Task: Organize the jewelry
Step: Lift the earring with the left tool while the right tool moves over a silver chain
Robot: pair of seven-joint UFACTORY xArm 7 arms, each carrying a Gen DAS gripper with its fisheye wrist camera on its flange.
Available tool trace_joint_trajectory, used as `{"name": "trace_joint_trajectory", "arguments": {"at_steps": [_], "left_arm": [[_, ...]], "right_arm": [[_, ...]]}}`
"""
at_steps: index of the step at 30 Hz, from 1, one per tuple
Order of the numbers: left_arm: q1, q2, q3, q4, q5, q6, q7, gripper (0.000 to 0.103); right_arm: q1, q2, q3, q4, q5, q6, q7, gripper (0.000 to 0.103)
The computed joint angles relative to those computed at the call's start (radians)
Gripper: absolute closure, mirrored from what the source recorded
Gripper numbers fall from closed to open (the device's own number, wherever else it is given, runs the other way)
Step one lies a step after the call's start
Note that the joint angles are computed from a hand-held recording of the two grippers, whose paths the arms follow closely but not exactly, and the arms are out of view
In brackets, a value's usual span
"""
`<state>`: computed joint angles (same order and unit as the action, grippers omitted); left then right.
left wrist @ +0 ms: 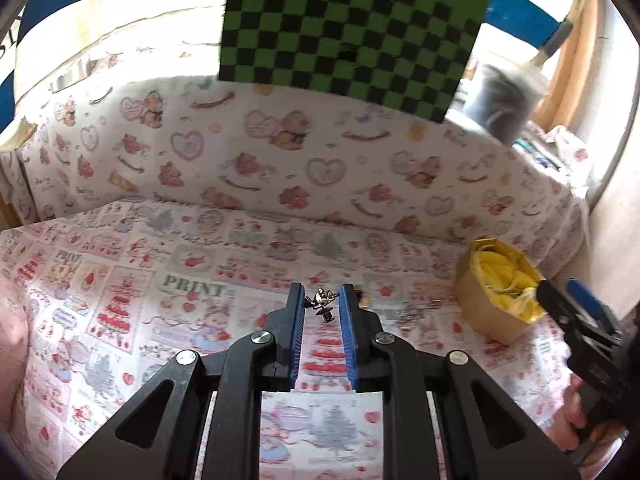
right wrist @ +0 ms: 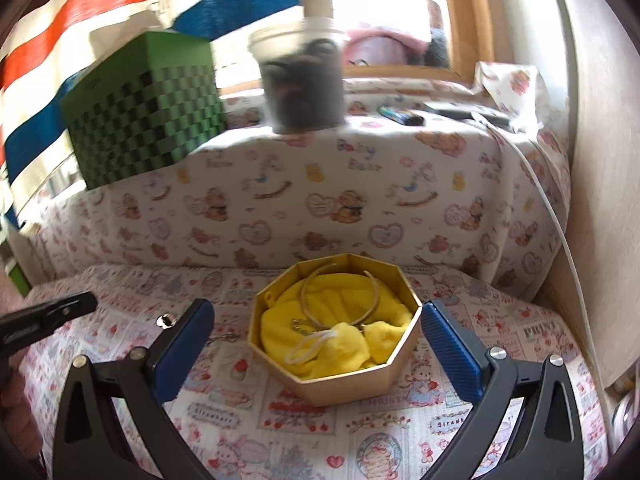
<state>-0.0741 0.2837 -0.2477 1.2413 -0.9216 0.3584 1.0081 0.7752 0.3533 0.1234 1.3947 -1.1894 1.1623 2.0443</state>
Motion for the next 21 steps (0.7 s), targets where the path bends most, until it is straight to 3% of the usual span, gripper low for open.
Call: {"name": "trace_joint_trajectory", "arguments": {"at_steps": [7,14,18,21], "left_arm": [[0.015,0.001,0.011,0.016,-0.007,0.01,-0.02,0.086],[0.01,0.026,0.024,0.034,0.065,-0.05,-0.103,0.086],[0.026,0.046,0.011,0.048,0.115,-0.05,-0.153,0.086],[0.055,0.036,-0.015,0.046,0.083,-0.042,-0.126,0.086]], "right_arm": [[-0.027,0.015,-0.003,0.063,0.039,-0.118,-0.06,0.0],[-0.078,0.1,-0.021,0.213,0.231,-0.315,-0.31,0.0],[-0.078,0.187,-0.03,0.309,0.338,-0.338,-0.457,0.001],[-0.076,0.26,-0.037,0.38,0.423,-0.33,-0.541,0.012]]}}
